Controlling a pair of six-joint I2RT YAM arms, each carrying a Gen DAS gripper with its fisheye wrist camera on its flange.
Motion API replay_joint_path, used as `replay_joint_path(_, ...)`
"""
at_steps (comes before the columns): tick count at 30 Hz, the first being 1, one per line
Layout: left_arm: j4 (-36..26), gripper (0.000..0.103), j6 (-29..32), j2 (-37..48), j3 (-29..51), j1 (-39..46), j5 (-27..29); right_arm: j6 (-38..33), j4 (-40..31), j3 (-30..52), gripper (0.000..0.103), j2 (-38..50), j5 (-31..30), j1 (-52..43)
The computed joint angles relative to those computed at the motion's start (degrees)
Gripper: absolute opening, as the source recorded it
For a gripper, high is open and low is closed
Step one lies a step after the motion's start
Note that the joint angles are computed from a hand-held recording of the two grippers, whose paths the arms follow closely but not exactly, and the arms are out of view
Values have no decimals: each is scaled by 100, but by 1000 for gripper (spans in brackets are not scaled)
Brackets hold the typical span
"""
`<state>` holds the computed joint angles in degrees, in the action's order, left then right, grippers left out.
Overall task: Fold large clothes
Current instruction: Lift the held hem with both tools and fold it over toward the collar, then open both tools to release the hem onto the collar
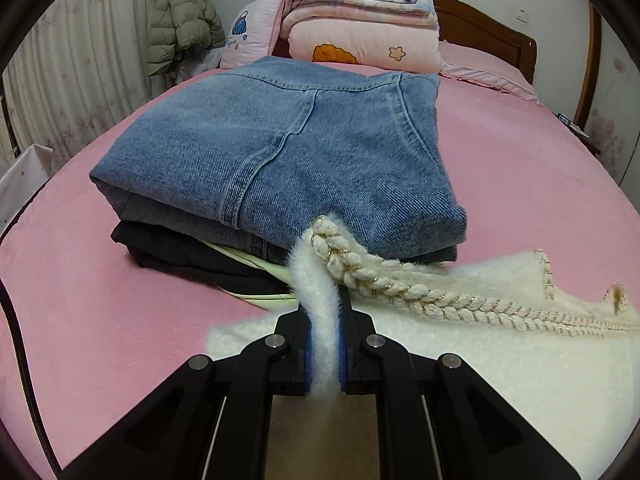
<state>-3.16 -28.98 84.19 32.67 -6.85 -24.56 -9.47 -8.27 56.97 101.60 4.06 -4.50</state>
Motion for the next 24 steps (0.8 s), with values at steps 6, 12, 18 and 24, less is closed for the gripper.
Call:
replay_joint_path(6, 33, 13, -12, 263, 81, 99, 102, 57, -120, 103, 10, 175, 223, 82)
replay_joint_path(12, -557, 50, -45, -270, 62, 509, 533, -175, -500, -44, 30, -245, 557, 198)
replay_joint_path(18, -1619, 51, -60, -1592, -10, 434, 452, -246, -1134, -520, 31, -1581, -83, 20)
replay_joint_path(24, -3498, 60, -665, -2860, 611, -1210, -398, -96, -2314, -617, 31, -3114, -691, 80)
